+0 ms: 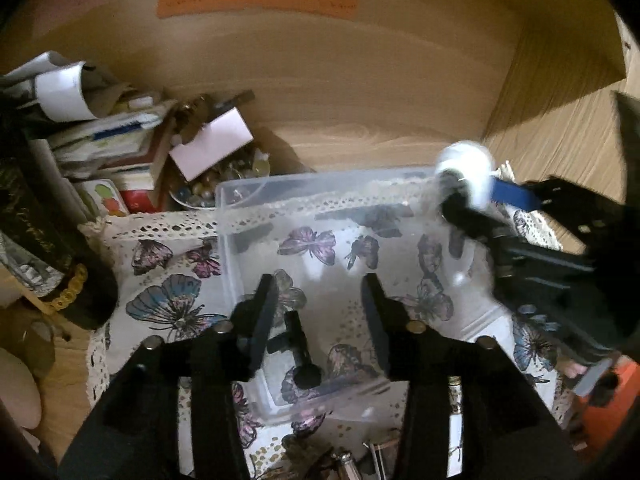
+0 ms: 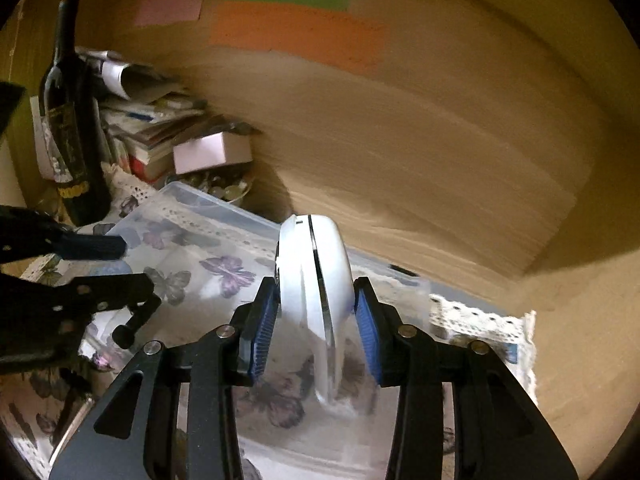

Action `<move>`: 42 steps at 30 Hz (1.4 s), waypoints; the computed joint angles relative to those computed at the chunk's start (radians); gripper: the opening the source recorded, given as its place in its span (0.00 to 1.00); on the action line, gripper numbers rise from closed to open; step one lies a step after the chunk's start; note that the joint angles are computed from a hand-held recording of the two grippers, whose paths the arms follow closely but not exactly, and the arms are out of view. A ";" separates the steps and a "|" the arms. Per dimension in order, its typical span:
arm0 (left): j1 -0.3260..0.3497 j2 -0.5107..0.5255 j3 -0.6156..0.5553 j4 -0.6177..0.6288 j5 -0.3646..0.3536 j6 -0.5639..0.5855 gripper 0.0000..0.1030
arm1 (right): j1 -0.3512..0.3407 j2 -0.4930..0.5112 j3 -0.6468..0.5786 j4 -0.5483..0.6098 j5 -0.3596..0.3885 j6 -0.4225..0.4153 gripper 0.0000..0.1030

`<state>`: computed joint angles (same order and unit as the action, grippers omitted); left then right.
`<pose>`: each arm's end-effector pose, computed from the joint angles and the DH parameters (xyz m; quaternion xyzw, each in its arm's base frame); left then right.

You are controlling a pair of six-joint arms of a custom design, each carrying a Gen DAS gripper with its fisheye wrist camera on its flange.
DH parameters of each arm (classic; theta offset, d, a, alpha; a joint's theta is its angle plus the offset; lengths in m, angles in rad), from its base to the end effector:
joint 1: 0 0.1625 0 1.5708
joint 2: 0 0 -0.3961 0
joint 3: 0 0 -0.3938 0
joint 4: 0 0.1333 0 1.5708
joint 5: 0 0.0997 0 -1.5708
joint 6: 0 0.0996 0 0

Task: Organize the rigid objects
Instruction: 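Carry the trimmer into the clear box and release while the left tool drops the black item in, then grasp the silver keys with the right tool while the left tool grasps the black bell-shaped object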

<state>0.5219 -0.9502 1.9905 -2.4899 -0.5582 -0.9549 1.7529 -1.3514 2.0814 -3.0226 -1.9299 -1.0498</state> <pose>-0.3441 -0.4491 0.0806 0.0703 0.8706 -0.3793 0.3054 0.1901 -0.4898 0.2824 0.4804 -0.7878 0.2450 0.2977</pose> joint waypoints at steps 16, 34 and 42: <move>-0.094 -0.108 0.081 0.193 0.049 -0.197 0.65 | -0.006 -0.004 -0.021 0.232 -0.005 0.088 0.35; -0.157 -0.159 0.153 0.387 -0.047 -0.418 0.76 | -0.103 -0.348 0.168 0.206 0.137 0.047 0.70; -0.113 -0.111 0.162 0.284 -0.144 -0.371 0.76 | -0.175 -0.384 0.218 0.232 0.069 0.032 0.70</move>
<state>0.4091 -1.0614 2.1529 -2.2060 -0.7017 -1.3264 1.5780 -1.7351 2.2998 -2.7903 -1.8612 -1.0175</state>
